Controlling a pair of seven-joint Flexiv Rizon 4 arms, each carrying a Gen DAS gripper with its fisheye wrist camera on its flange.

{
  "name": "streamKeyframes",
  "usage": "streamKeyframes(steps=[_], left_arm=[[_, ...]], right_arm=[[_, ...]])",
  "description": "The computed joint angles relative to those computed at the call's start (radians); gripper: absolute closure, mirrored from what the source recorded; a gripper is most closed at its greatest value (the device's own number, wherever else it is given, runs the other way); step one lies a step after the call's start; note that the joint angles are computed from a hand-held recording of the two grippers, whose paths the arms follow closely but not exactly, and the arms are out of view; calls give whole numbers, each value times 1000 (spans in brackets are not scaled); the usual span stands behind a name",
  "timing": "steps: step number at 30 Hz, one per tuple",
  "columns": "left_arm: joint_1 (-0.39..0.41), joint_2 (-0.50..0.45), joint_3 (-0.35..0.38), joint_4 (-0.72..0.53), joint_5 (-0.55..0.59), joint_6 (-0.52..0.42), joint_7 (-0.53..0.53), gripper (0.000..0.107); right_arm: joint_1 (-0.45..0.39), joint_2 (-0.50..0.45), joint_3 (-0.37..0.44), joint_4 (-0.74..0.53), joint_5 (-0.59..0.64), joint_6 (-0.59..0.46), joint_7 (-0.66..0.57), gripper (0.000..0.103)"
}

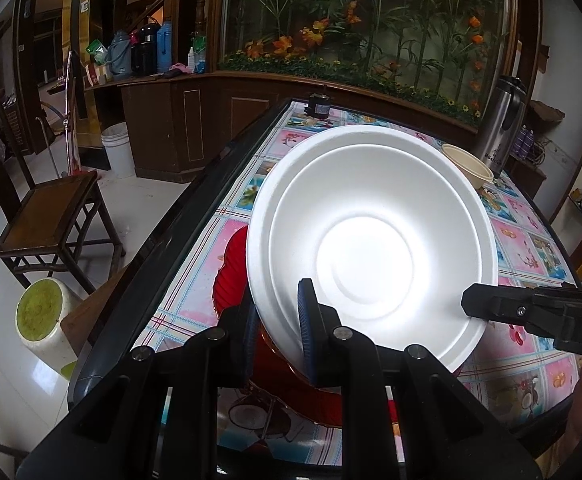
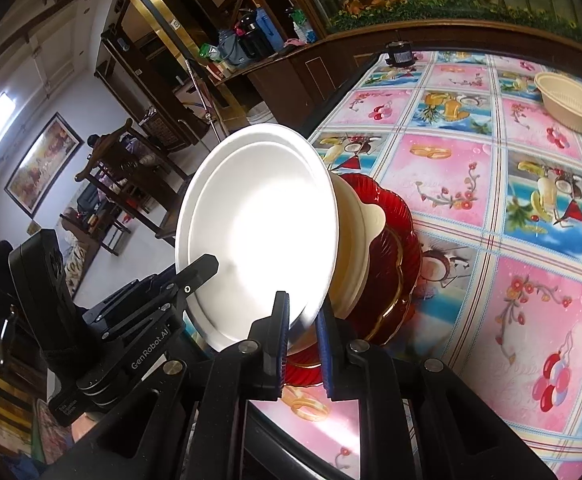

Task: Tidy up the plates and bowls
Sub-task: 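Lower the white bowl onto the beige plate on the stack, then open the right tool and withdraw from the white bowl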

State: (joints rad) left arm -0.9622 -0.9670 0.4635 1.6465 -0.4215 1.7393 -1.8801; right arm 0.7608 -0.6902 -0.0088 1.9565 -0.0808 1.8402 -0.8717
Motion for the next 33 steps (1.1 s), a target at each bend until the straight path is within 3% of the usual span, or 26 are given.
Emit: streamKeyframes(steps=[15,25,29,33], left_arm=[[-22,-6,32,-6,-1,-15,-24,90],[-33,-9,57,-10,14,-28,-57,90],[-49,-16,82,-6,13,-22,-79,66],[-73,-24,112,0,-1,-14,-94,64]], right_arm=[[131,17,-132,24,36,-8,-37,77],[170,26,-172,35,62,-3,-57,68],[205,29,-210,44,83,6,-67,63],[242,31,-247,51,105,10,-79,54]])
